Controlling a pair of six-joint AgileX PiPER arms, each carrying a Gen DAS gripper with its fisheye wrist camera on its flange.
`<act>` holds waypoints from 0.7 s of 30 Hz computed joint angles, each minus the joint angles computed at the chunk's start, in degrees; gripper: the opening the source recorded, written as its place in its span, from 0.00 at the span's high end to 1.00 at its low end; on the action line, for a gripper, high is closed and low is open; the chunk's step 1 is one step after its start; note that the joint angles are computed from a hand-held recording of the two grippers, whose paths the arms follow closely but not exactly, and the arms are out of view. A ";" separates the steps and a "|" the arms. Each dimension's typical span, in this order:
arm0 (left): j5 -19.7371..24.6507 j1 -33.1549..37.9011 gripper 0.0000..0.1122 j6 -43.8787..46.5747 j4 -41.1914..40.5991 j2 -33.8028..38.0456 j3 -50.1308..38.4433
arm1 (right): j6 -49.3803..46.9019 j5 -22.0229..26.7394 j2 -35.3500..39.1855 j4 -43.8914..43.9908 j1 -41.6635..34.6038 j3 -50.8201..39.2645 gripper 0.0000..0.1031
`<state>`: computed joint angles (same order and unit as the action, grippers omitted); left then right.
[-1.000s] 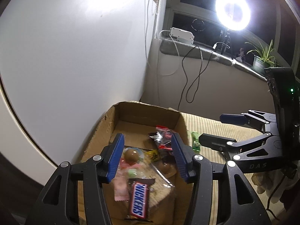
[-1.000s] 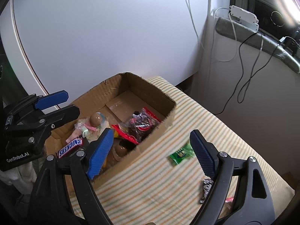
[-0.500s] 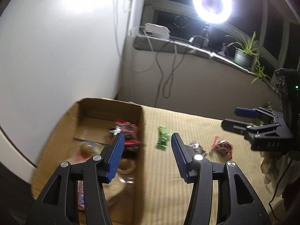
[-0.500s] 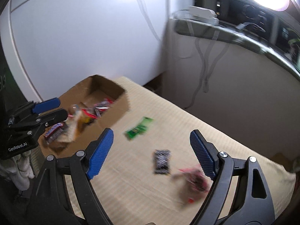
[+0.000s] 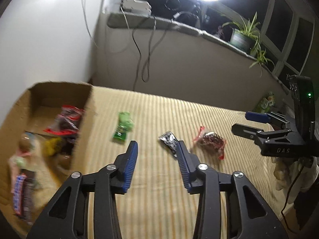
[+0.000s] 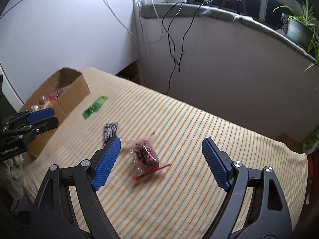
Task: Organize snacks
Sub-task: 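Move both grippers back toward the remaining snacks on the bed, then grasp the black packet with the left gripper while the right grasps the other red chocolate bag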
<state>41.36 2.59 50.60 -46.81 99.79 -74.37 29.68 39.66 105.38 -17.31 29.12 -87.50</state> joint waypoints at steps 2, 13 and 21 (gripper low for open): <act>-0.35 -1.34 0.70 -1.46 1.30 1.17 -0.68 | -2.43 -0.59 0.68 2.02 -0.32 0.21 0.17; 0.70 -6.91 0.70 -9.38 7.35 8.55 -6.89 | -11.29 1.75 7.57 8.15 -0.23 -4.98 0.30; -0.15 -8.74 0.70 -13.28 11.57 11.07 -9.00 | -13.55 3.41 10.24 10.01 -1.41 -7.75 0.37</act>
